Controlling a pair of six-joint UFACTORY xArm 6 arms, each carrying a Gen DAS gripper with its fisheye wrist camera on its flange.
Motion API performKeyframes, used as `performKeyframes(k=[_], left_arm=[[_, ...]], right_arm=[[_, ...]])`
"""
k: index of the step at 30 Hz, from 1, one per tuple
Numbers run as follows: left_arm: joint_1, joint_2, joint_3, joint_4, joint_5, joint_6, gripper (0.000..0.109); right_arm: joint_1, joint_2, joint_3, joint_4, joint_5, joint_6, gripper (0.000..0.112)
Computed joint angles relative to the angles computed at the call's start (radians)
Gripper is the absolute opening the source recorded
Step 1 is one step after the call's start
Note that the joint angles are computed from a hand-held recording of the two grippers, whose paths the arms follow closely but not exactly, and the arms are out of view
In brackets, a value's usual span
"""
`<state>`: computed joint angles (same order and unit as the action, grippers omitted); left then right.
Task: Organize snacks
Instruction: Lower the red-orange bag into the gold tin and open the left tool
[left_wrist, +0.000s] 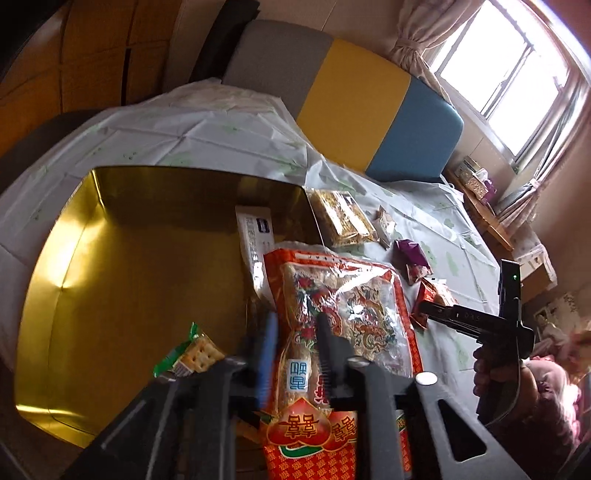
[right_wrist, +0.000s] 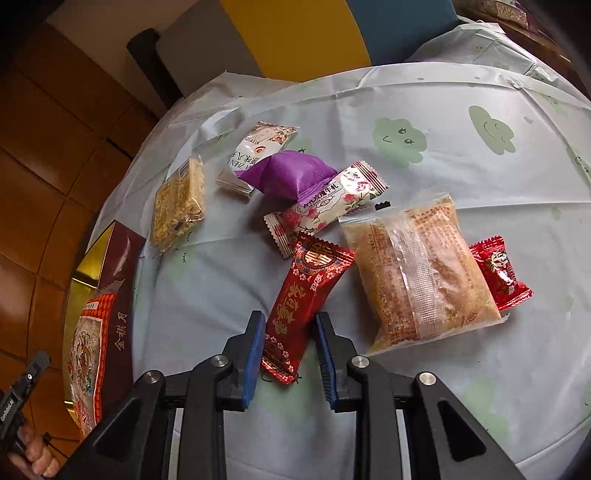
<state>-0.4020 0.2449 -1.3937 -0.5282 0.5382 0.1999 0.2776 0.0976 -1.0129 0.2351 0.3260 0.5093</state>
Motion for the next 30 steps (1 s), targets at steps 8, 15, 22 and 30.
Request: performKeyframes(k=[8,15,22,30], left_arm=[[0.002,0.034,-0.022,-0.048,0.091,0.043,0.047],[-0.007,0.01,0.023,-0.102,0.006,0.098,0.015],[0.017,-0.003,0.044,0.119,-0.143,-0.12,0.01],[0.082,0.059,-0.034,0.437,-0.146,-0.357,0.01]], right_arm=[[0.001,-0.002,0.004,-0.012,-0.003,0.007,0.027],[0.001,-0.002,0.004,-0.012,-0.003,0.012,0.027],[0.0,0.0,0.0,-0.027,0.004,0.02,0.027],[-0.002,-0.001,-0.001,-0.041,0.012,0.024,0.027]])
